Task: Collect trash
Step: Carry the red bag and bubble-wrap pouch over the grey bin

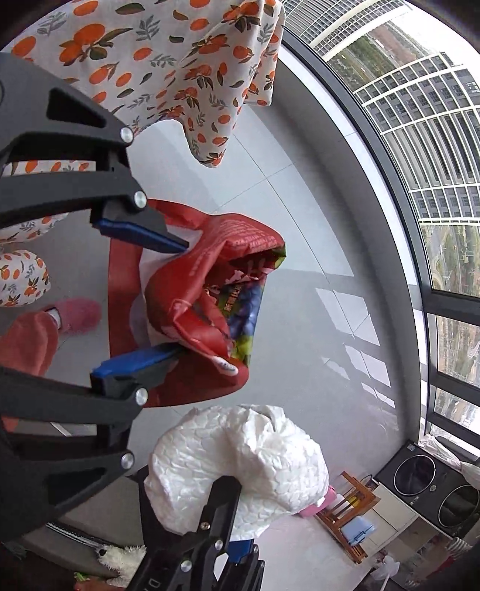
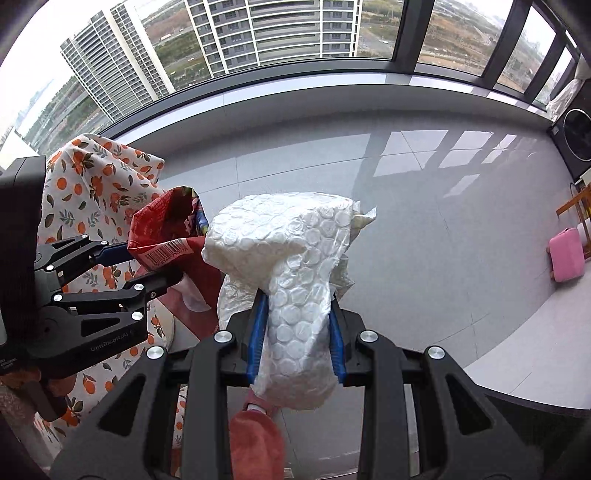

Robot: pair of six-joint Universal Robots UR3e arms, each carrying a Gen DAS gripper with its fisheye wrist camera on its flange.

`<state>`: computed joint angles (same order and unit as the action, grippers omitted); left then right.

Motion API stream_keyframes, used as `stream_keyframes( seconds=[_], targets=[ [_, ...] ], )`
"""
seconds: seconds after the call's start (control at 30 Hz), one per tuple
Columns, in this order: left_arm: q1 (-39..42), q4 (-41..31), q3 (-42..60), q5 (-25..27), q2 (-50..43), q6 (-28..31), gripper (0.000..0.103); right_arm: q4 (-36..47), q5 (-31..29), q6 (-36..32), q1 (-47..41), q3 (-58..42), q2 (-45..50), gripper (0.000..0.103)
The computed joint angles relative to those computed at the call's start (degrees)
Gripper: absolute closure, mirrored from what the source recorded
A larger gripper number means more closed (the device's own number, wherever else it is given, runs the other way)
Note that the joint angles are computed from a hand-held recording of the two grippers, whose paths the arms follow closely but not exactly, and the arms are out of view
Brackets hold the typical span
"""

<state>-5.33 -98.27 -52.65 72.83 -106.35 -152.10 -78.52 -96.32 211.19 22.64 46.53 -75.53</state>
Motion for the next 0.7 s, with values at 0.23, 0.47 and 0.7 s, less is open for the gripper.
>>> stream_keyframes(
  seconds=[0.23, 0.47, 0.7],
  targets=[
    [-3.3, 6.0, -3.4, 2.0, -4.9, -4.3, 0.048, -8.0, 2.3, -2.2, -2.9, 13.4, -3.2, 0.075],
    [-3.1, 5.9, -4.0, 4.1, -4.9, -7.5, 0.034, -11.4, 4.1, -4.1, -3.5, 16.2, -1.5, 0.075],
    [-0.3, 7.8, -8.8, 9.5, -0.9, -8.5, 0.032, -16.7, 6.4, -6.4, -1.3, 14.5, 5.2, 0.072]
  ],
)
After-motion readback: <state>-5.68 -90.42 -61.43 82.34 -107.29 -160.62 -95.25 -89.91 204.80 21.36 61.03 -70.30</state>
